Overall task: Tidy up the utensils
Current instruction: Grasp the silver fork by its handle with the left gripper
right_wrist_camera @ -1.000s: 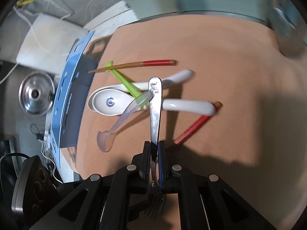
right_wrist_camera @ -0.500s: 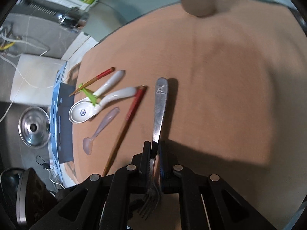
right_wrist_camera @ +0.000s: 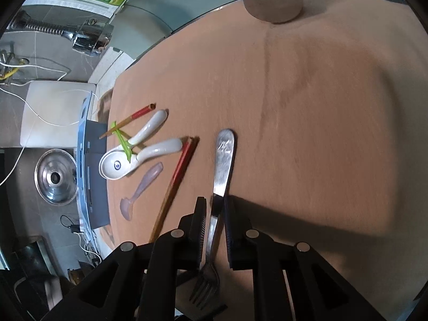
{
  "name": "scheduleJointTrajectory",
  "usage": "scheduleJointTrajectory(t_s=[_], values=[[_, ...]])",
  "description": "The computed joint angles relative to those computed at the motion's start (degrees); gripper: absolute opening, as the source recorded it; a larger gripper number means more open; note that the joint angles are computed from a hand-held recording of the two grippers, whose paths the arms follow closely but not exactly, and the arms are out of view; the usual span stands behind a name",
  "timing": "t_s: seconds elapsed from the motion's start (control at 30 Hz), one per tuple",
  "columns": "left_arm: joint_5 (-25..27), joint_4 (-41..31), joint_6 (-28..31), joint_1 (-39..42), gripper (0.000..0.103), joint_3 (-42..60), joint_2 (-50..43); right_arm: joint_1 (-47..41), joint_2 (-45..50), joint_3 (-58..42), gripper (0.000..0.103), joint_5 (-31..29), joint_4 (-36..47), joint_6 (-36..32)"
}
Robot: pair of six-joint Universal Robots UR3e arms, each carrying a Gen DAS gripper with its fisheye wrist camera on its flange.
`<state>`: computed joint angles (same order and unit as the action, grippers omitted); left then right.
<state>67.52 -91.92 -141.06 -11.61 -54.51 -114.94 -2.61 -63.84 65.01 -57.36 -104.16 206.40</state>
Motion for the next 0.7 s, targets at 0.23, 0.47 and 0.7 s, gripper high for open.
scheduleJointTrajectory(t_s=[0.23,0.47,0.7], values=[[1.70,0.73,1.71,1.28,0.031,-0.94,1.18,0.04,-0.26,-0.06,0.008,-0.90,0.73,-0.71],[1.51,0.59,4.16,3.30,0.028,-2.47,2.09,-2.10,-0.91,3.97,0.015,3.78,-3.04,3.28],[-1.78,-0.91,5.55,5.09,0.024,-3.88,2.83,1.35,1.61,-0.89,0.014,-1.64,-3.85,5.30]])
